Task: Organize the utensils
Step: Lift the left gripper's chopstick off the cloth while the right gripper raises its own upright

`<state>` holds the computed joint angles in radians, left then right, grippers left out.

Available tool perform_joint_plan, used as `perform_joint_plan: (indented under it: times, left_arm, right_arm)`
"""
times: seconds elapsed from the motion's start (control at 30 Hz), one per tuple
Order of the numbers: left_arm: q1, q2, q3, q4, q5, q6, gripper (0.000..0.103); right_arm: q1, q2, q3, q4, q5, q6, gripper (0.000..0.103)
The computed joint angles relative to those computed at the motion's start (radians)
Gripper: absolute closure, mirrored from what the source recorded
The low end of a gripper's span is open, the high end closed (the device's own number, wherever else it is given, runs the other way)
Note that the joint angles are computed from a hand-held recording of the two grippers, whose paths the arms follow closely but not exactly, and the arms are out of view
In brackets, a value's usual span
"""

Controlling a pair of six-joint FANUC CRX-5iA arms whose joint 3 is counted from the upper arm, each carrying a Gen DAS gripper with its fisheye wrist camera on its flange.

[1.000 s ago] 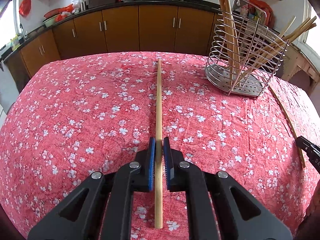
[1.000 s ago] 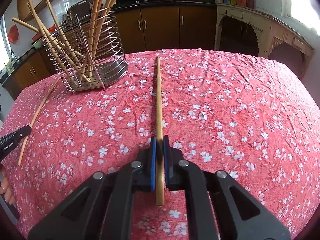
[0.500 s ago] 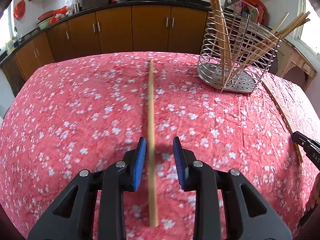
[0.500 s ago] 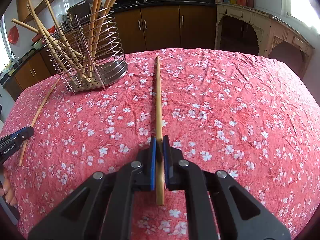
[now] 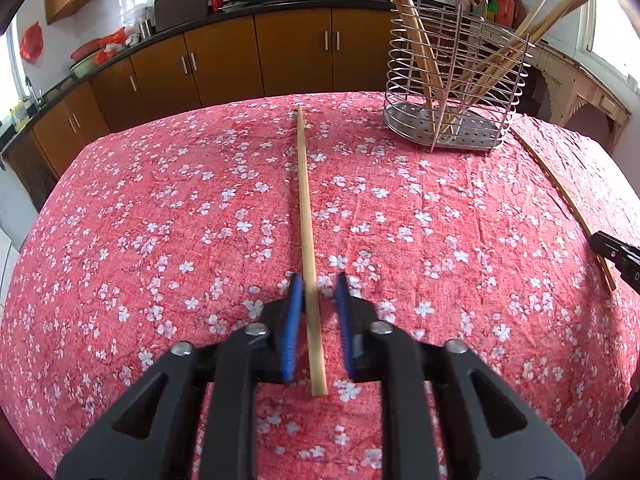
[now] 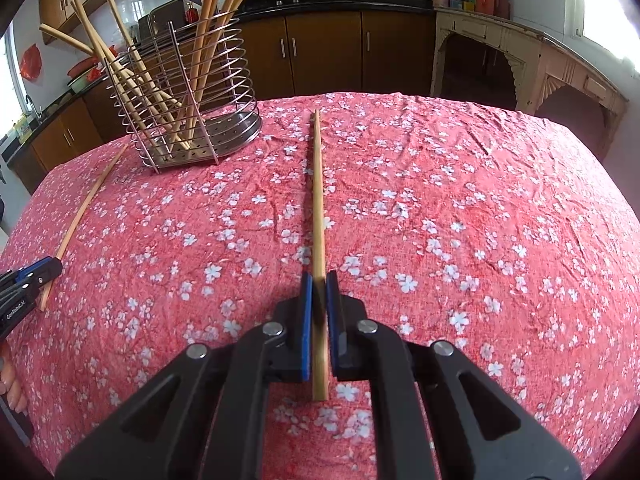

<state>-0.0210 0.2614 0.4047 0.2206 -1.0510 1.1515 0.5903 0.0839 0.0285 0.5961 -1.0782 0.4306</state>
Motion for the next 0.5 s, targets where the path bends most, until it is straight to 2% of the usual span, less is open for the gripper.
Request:
perform_joint_plan:
  times: [0.07, 0.23, 0.4, 0.5]
  left_arm:
    - [-0.001, 0.000, -0.001, 0.001, -0.001, -0.002, 0.095]
    - [0.014, -0.016, -0.024, 0.031, -0.004, -0.010, 0.095]
    - [0.048, -0.071, -0.099, 0.113, 0.047, -0.072, 0.095]
    - [0.066, -0.112, -0.145, 0.195, 0.105, -0.140, 0.095]
  right_arm:
    - [0.002, -0.005, -0.005, -0.001, 0.002, -0.006, 0.095]
    - [0.013, -0.024, -0.024, 0.007, 0.002, -0.027, 0.095]
    - [0.024, -0.059, -0.061, 0.063, 0.014, -0.072, 0.095]
    - [0.038, -0.083, -0.087, 0.134, 0.018, -0.108, 0.095]
